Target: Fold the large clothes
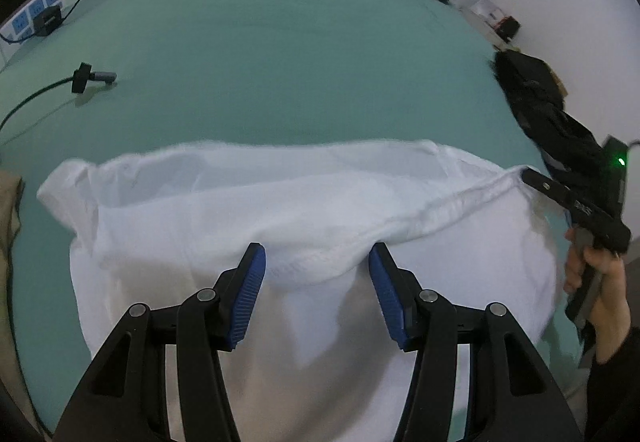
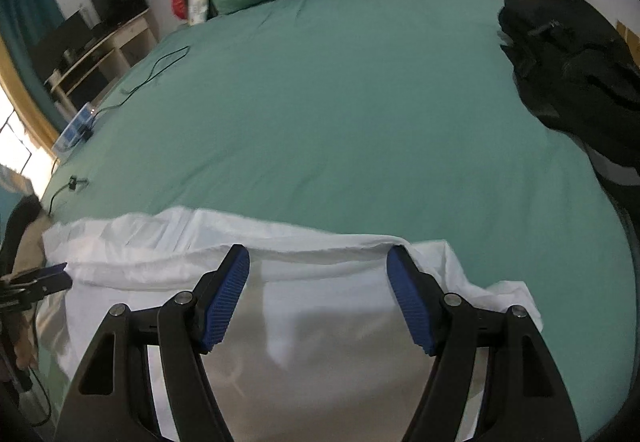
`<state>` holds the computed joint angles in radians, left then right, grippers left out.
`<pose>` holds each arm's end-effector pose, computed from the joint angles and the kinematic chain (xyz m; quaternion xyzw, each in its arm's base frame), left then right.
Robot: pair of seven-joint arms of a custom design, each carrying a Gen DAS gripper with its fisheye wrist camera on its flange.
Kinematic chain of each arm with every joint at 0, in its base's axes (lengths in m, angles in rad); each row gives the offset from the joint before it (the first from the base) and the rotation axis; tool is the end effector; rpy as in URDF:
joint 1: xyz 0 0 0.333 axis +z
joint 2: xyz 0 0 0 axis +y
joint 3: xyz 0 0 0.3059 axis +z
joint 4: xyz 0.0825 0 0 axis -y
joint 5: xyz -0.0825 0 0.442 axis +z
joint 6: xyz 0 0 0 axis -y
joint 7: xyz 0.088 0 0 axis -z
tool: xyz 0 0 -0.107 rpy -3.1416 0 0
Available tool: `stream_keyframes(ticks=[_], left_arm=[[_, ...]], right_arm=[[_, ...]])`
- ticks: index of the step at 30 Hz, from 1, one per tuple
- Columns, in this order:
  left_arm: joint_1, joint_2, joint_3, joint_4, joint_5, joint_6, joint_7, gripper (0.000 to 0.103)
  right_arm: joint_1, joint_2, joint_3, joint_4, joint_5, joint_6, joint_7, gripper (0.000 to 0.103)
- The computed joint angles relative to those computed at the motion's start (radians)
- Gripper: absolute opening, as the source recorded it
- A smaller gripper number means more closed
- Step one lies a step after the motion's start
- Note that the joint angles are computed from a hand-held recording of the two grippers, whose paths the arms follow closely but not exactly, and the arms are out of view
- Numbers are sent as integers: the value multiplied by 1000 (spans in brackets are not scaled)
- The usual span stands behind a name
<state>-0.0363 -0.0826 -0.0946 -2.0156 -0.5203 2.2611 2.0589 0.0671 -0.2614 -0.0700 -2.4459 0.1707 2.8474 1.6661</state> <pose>0.6115 -0.0948 0.4952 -0.5516 0.7892 -0.2698 0.0053 0.5443 -0.0111 0.4314 -0.5799 0.7455 -0.1743 0.2785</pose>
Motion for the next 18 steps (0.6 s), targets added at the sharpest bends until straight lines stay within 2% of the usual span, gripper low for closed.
stream_keyframes(ticks=[3, 7, 10, 14, 16, 18], left_arm=[[0, 65, -10, 70, 30, 41, -24, 57], [14, 143, -19, 172, 62, 61, -72, 57], [27, 153, -26, 207, 63, 92, -77, 57], [52, 84, -12, 155, 30, 152, -51, 57], [63, 2, 7, 60, 24, 194, -41, 57], [68, -64, 28, -18, 31, 201, -39, 57]], right_arm=[[-22, -7, 13, -11, -32, 10, 26, 72], [-150, -41, 114, -39, -280, 29, 214, 72], [-209, -75, 148, -61, -396, 59, 335, 72], [-211, -143, 129, -107, -420, 68, 387, 72], [-208, -187, 121, -139, -414, 59, 394, 72], [-207, -230, 119, -172, -406, 30, 401, 72]])
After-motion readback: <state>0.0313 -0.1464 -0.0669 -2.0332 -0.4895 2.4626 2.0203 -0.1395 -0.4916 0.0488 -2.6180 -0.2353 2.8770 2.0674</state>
